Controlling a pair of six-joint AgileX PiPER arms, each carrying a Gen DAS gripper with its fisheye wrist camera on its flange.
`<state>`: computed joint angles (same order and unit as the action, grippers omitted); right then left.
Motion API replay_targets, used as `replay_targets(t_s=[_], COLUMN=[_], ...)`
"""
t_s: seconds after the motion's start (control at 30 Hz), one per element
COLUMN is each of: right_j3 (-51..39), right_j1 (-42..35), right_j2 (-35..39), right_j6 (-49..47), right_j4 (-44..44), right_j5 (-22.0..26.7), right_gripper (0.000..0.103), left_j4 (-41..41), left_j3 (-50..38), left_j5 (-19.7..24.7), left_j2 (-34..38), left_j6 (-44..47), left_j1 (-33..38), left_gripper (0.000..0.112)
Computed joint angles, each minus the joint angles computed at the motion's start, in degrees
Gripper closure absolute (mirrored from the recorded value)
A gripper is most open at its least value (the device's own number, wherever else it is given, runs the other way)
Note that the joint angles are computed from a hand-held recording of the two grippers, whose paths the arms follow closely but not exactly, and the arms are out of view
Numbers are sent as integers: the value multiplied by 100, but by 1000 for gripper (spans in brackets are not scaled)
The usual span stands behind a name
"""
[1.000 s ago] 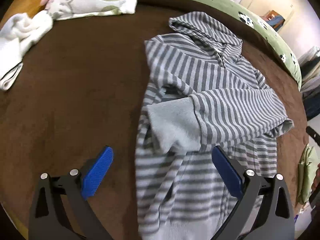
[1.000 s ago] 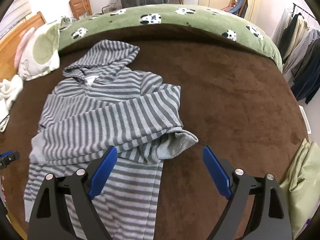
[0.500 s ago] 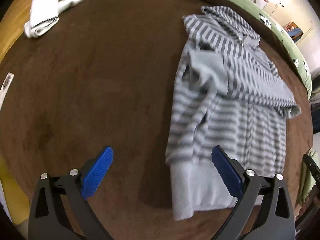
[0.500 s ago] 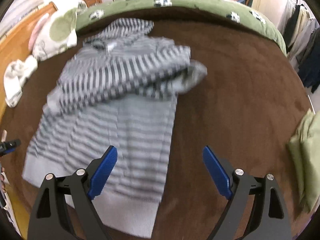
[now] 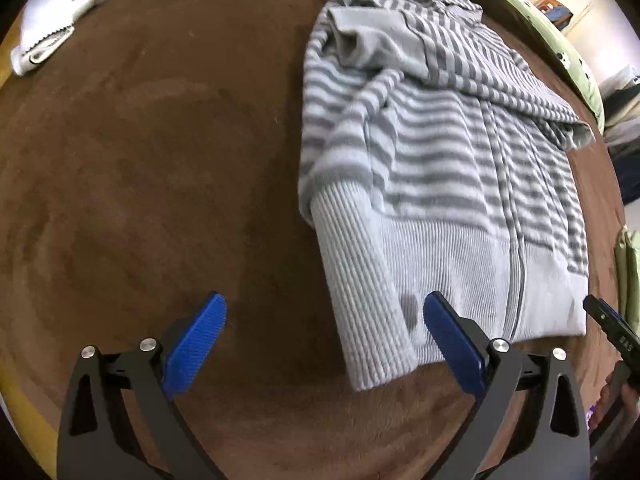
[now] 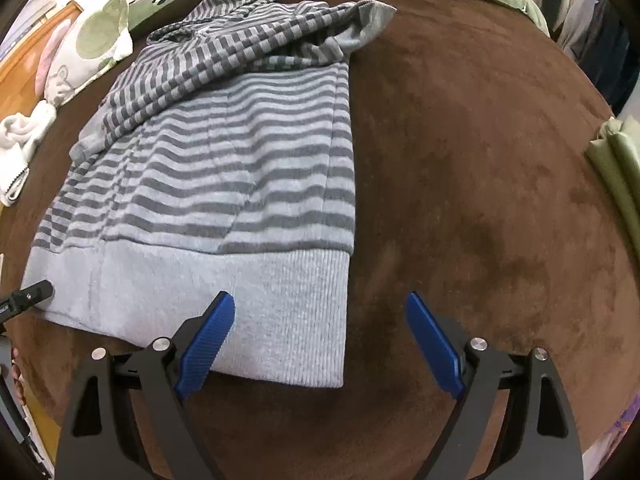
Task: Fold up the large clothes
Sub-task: 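Move both grippers to the ribbed hem of the hoodie, then grasp the hem with the right gripper while the left gripper grasps the hem too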
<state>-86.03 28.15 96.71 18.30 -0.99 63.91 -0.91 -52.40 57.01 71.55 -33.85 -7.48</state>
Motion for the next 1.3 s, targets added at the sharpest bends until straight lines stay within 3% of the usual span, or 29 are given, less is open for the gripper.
replay_targets(t_s=[0.33, 0.43, 0.47, 0.57, 0.7, 0.73, 0.8, 1.07, 1.3], right_j3=[409, 423, 394, 285, 56, -8, -86, -307, -484], right_j1=[-24, -22, -29, -6, 8, -38, -125, -41, 7], right_j2=[44, 31, 37, 60, 148, 170, 190, 132, 17], right_j6=[-70, -109, -166, -256, -452, -480, -516, -607, -622], right_j4=[23, 97, 162, 248, 491, 597, 775, 641, 551], right_j5=[-493, -487, -461, -366, -182, -147, -92, 100, 394], right_gripper=[17, 24, 31, 47, 70, 80, 91, 93, 93], left_j4=[-10, 22, -6, -170, -850, -1005, -985, -539, -418], left_j3=[432, 451, 419, 350, 270, 209, 43, -193, -178], left_j5=[-290, -350, -380, -410, -339, -312, -272, -284, -39], left_j2=[-241, -240, -202, -203, -235, -197, -99, -212, -342], left_j6=[102, 105, 104, 220, 914, 1127, 1200, 725, 846], left_j1=[-143, -129, -117, 25, 439, 457, 311, -77, -169], left_gripper=[16, 16, 17, 35, 67, 80, 87, 102, 103])
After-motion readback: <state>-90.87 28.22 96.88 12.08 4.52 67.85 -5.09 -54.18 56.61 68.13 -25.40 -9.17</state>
